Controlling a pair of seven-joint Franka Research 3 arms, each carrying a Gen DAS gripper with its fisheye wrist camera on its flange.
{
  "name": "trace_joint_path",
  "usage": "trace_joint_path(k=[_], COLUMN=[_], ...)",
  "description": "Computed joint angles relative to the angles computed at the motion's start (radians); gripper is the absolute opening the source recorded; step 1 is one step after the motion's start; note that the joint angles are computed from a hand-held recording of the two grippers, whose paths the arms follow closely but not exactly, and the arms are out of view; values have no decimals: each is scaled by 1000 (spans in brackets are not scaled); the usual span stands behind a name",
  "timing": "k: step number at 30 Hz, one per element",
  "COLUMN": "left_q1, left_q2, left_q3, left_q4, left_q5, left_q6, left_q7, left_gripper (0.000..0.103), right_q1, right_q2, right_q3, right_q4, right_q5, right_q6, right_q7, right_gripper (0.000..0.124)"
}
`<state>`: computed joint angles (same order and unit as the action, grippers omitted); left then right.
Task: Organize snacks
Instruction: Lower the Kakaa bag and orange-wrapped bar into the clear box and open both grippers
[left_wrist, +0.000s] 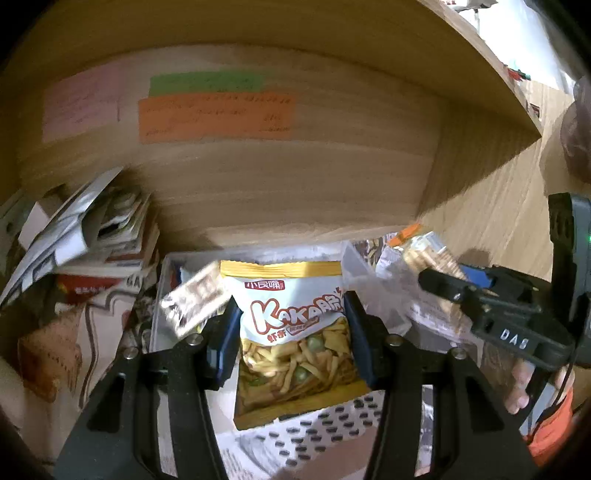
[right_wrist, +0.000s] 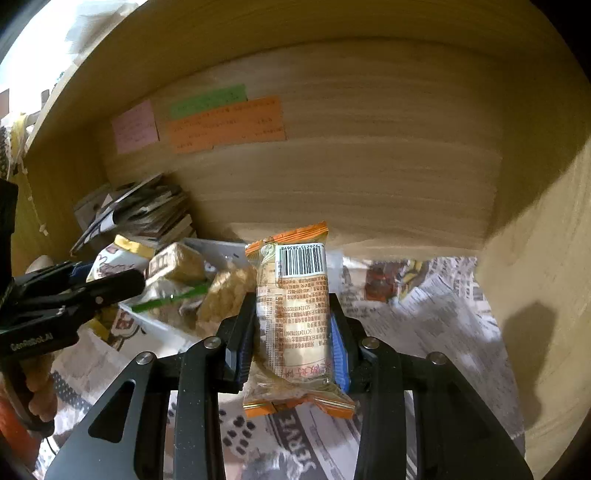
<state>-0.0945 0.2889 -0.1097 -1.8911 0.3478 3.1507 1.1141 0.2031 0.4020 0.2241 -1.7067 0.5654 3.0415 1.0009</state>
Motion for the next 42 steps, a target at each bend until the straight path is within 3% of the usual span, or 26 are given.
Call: trace_joint_path(k=[12, 25, 28, 31, 37, 39, 42], left_q1=[51, 31, 16, 13, -10, -43, -135], left_q2=[152, 245, 239, 220, 140, 102, 41], left_q3=[-83, -64, -43, -35, 7, 55, 174], left_q4=[202, 317, 313, 287, 186, 140, 62], left_q5=[-74, -108, -97, -87, -52, -24, 40], left_q6=[-94, -151, -142, -116, -46, -11, 54], left_q7=[108, 139, 128, 113, 56, 12, -84], left_gripper=[52, 54, 60, 61, 61, 61, 61], right_q1=[97, 111, 117, 112, 80, 56, 18], right_q2=[127, 257, 260, 241, 162, 123, 55], right_q3=[-129, -148, -156, -151, -112, -82, -27], right_q4=[185, 364, 369, 340, 232, 182, 98], right_q5=[-178, -275, -296, -300, -260, -226, -159], right_q6=[-108, -248, -258, -233, -156, -120, -53], right_q7=[181, 271, 286, 288, 249, 215, 145], right_gripper=[32, 33, 36, 47, 47, 47, 47])
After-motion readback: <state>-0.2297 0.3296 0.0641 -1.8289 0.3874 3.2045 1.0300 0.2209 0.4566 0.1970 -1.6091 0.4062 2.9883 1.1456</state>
